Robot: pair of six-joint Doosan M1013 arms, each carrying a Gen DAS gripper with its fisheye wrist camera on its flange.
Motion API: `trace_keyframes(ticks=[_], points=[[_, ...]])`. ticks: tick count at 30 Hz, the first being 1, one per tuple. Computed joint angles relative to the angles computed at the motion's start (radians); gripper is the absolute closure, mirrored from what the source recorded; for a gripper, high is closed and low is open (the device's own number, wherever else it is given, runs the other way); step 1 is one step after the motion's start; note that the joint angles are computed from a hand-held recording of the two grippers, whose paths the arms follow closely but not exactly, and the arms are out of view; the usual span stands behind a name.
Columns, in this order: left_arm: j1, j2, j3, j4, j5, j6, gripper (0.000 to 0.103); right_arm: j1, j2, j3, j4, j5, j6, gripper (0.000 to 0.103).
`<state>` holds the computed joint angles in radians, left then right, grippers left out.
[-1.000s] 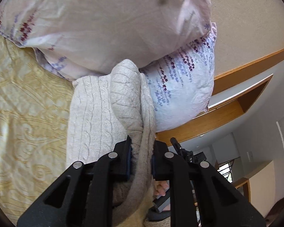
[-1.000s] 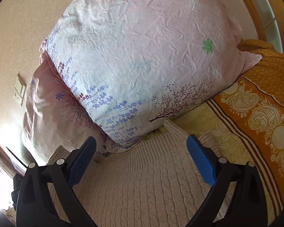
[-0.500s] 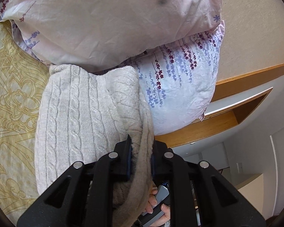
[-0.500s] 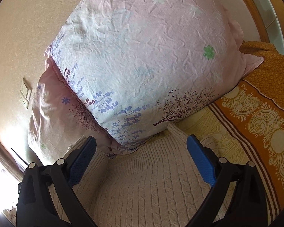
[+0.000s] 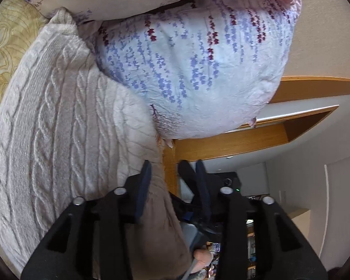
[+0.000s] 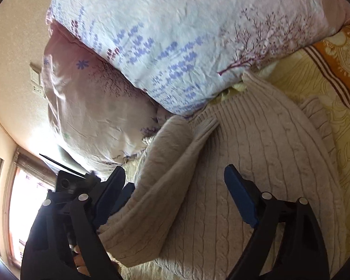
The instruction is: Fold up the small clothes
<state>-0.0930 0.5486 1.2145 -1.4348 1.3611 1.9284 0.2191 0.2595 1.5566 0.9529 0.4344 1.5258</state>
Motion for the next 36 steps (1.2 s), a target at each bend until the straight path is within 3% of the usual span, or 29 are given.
trace_keyframes(ticks=[3,6,12,14,15,17,19,22,25,27,28,29,36], points=[[0.016,-0.035,0.013,0.027,-0.017,0.091,0.036,-0.001,0.015,-0.013,0.016,0.044,-0.015,0.021],[0.026,-0.095,0.052,0.150,-0.108,0.200,0.029,0.002,0.020,-0.020,-0.002,0.052,-0.007,0.023],[0.026,-0.227,0.224,0.254,-0.408,0.512,0.013,0.019,0.025,-0.045,-0.228,0.055,0.151,0.043],[0.014,-0.254,0.256,0.286,-0.499,0.583,0.010,0.029,0.021,-0.045,-0.330,0.032,0.240,0.052],[0.007,-0.265,0.270,0.293,-0.544,0.614,0.004,0.033,0.012,-0.034,-0.393,0.004,0.311,0.052],[0.005,-0.274,0.289,0.273,-0.596,0.665,0.002,0.030,-0.006,-0.008,-0.389,-0.049,0.349,0.052],[0.008,-0.258,0.264,0.316,-0.561,0.599,0.002,0.021,-0.012,-0.006,-0.329,-0.037,0.318,0.052],[0.021,-0.233,0.232,0.340,-0.490,0.497,0.002,0.023,0.013,-0.051,-0.407,0.056,0.411,0.050],[0.023,-0.232,0.228,0.368,-0.489,0.454,0.002,0.021,0.033,-0.069,-0.314,0.094,0.344,0.050],[0.021,-0.236,0.231,0.379,-0.501,0.449,0.002,0.037,0.048,-0.107,-0.442,0.131,0.422,0.050],[0.020,-0.236,0.232,0.383,-0.501,0.448,0.002,0.047,0.057,-0.125,-0.503,0.148,0.451,0.059],[0.019,-0.236,0.231,0.389,-0.500,0.445,0.002,0.055,0.064,-0.140,-0.554,0.160,0.465,0.080],[0.022,-0.223,0.214,0.423,-0.469,0.387,0.002,0.094,0.048,-0.163,-0.828,0.122,0.615,0.087]])
